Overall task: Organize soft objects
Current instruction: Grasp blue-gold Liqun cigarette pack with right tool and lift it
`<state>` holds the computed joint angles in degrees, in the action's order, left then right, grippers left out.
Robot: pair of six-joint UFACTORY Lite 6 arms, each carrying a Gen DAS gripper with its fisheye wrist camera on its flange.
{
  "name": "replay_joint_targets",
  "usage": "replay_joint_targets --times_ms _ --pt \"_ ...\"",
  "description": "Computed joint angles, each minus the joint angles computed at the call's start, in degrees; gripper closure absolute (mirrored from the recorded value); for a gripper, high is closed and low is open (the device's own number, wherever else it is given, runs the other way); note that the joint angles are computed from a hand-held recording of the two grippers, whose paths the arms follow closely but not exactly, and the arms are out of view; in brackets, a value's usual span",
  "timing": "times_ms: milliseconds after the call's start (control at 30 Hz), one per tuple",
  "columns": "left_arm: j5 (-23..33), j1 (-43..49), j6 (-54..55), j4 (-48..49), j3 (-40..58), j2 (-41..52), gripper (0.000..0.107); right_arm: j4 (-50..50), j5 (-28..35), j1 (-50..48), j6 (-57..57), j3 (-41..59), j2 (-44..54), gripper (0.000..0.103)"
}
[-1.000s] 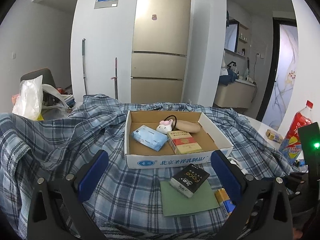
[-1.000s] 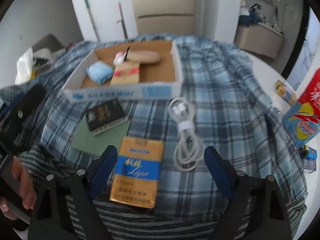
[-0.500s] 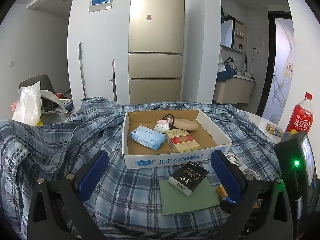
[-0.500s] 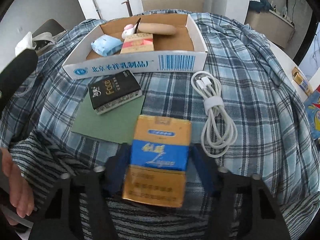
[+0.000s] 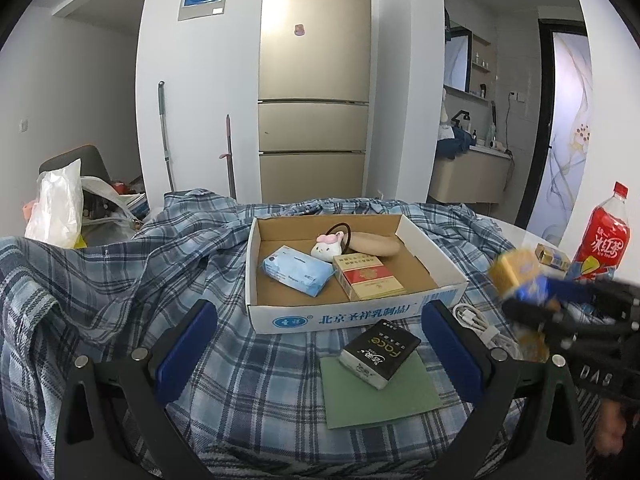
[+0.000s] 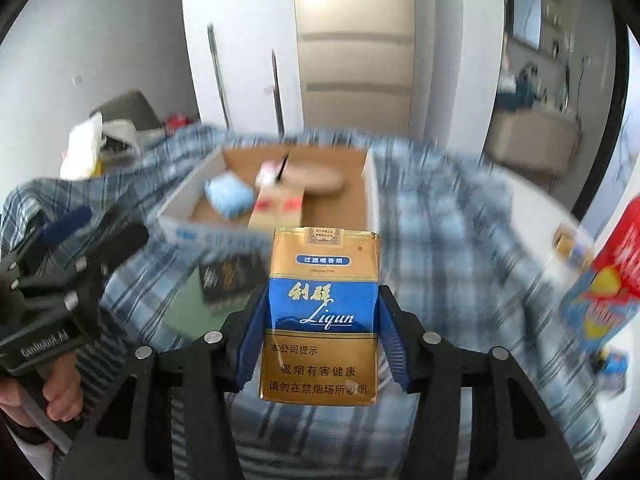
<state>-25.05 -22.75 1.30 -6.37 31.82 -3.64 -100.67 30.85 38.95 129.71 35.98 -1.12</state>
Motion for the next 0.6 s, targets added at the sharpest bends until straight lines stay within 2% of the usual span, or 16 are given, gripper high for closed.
replay_joint_targets --times_ms 100,200,267,400,467,600 --pt "0.3 0.2 -0.4 0.7 0.6 0.8 0.004 -10.5 4.7 0.7 7.2 -1.6 0.6 0.051" --pt "0.7 0.6 -1.4 1.7 1.1 1.5 0.004 -19.5 4.6 -0.6 15.8 -3.5 0.3 0.051" --pt "1.3 0.7 -1.9 2.0 1.7 2.3 0.004 -18.1 7.3 0.1 16.0 -2.9 2.7 0.051" --pt "3.2 0.8 -3.1 3.9 3.5 4.1 0.004 -16.6 5.5 -0.3 13.8 -0.6 5.6 0.051" --pt "6.0 0.4 -3.2 5.3 6.2 6.5 0.004 -18.2 4.3 -1.3 15.2 -1.3 5.0 0.051" --pt "12.2 -0.4 -9.4 15.5 12.2 11.8 0.004 -22.3 2.3 -3.9 19.7 -2.7 3.8 0.051"
